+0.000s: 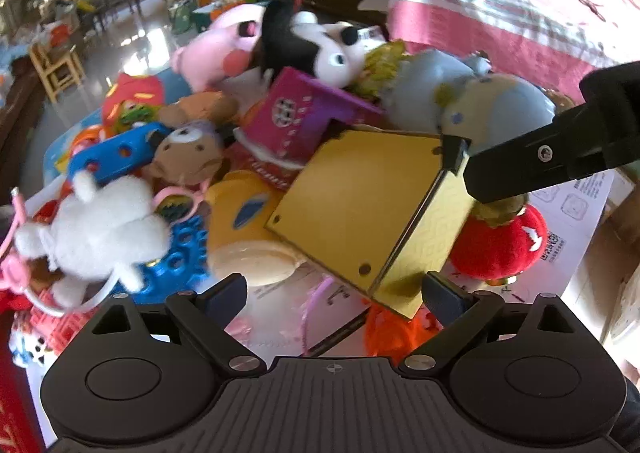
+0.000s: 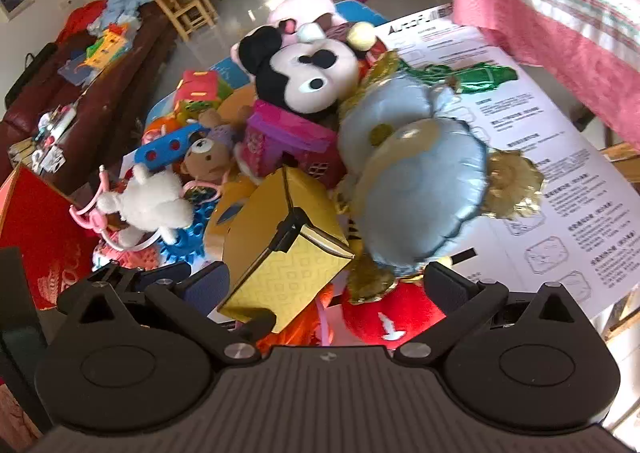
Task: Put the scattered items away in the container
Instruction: 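Reach the left gripper to the yellow cardboard box and close on it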
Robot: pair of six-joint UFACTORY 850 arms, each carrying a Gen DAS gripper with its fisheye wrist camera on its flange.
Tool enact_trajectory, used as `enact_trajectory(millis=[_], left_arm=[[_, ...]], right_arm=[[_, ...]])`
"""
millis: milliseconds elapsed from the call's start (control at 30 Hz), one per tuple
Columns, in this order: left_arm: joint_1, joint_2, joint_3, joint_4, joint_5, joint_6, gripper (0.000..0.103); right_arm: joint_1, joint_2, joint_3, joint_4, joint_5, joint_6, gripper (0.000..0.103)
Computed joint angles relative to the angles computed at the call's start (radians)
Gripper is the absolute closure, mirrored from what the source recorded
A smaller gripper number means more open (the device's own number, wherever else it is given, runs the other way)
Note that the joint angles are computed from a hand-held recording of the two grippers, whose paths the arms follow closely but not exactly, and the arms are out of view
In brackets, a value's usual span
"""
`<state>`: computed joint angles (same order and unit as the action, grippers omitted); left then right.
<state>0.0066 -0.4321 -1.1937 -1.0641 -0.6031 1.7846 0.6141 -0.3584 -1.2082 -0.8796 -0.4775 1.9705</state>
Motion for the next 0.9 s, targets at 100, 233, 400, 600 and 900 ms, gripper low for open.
enact_trajectory(millis=[100, 233, 400, 600, 900], left_arm=[[0.010, 0.000, 0.000, -0.014, -0.002, 0.010, 0.008], [0.013, -0.005, 0.007, -0.089, 0.033, 0.102, 0.008], [0.007, 0.001, 0.011, -0.017, 0.045, 0.051, 0.005], [-0.020, 0.021, 0.057, -0.040, 0.088, 0.165, 0.005], [-0.051, 0.011, 0.067, -0.207, 0.206, 0.327, 0.023]], right_arm=[[-0.001, -0.015, -0.015, -0.012, 0.017, -0.010, 0.000], [-0.018, -0.034, -0.028, 0.002, 0.066, -0.023, 0.001], [-0.057, -0.061, -0.038, 0.107, 0.172, -0.095, 0.004], [-0.081, -0.089, -0.071, 0.364, 0.267, -0.325, 0.003], [-0.083, -0.075, -0.098, 0.493, 0.299, -0.502, 0.002]])
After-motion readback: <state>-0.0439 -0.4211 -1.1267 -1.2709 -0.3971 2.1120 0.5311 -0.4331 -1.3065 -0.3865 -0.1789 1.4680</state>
